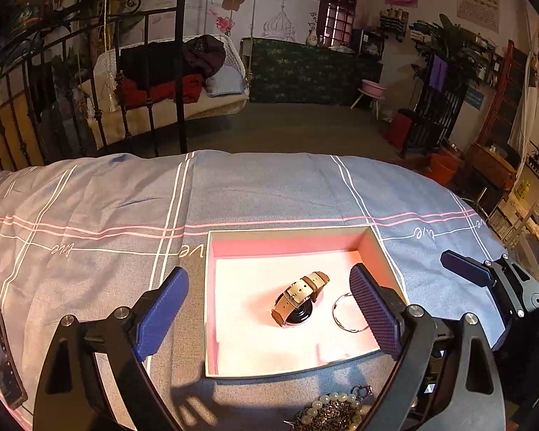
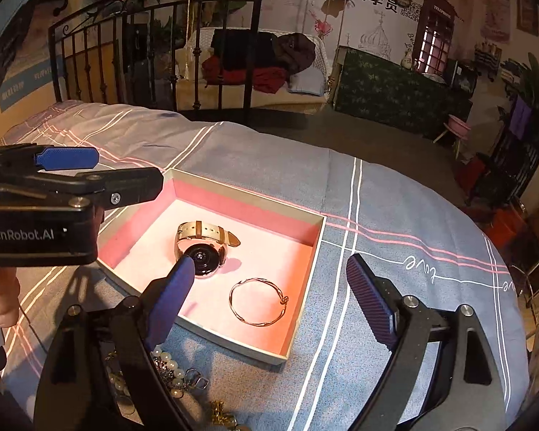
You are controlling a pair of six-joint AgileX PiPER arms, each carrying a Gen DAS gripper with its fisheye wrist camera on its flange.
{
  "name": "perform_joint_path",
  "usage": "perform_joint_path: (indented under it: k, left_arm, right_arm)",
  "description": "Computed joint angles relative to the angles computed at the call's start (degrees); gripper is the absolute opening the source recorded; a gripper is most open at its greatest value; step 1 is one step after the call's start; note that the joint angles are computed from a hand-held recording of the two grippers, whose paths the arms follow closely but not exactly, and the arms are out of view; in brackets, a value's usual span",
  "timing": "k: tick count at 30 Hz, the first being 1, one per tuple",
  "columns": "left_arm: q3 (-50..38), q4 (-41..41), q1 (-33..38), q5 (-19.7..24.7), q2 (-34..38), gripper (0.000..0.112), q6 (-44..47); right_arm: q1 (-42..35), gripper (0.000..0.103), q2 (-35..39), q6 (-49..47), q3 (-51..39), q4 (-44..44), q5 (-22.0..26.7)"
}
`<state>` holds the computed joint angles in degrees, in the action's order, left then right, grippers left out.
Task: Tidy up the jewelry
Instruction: 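Grasp the small ring with the left tool while the right tool grasps a gold earring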
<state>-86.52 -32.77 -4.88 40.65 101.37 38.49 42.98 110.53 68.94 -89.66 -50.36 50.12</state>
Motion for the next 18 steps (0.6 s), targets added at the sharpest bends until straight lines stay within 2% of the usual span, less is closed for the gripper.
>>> perform_joint_path:
  k: [4, 7, 8, 10, 13, 18]
  left_arm:
    - [8.2, -10.49, 3.77, -0.14, -5.15, 0.095, 10.07]
    - [13.42, -19.37, 7.98, 4.0, -7.58, 0.097, 17.68]
    - [15.05, -19.71, 8.9, 4.74, -8.32, 0.097, 18.82]
    - [18.84, -18.24, 9.42, 3.31, -10.22, 0.097, 20.76]
    - [25.04, -17.35, 10.17, 0.59, -12.58, 0.097, 24.46]
    - [31.86, -16.57, 11.43, 0.07, -13.31, 0.097, 28.66]
  right_arm:
    - [3.55, 0.086, -4.79, 9.61, 6.9, -7.17, -0.11]
    - [6.88, 0.087, -8.97, 21.43, 13.62, -15.42, 1.03]
    - [7.82, 0.09, -10.34, 24.82, 15.82, -17.2, 1.24]
    - [9.18, 0.094, -12.76, 29.83, 19.79, -19.1, 0.59]
    - [9.75, 0.095, -14.75, 30.5, 23.02, -15.27, -0.41]
    - [10.27, 0.094, -14.05, 33.35, 28.11, -10.9, -3.73]
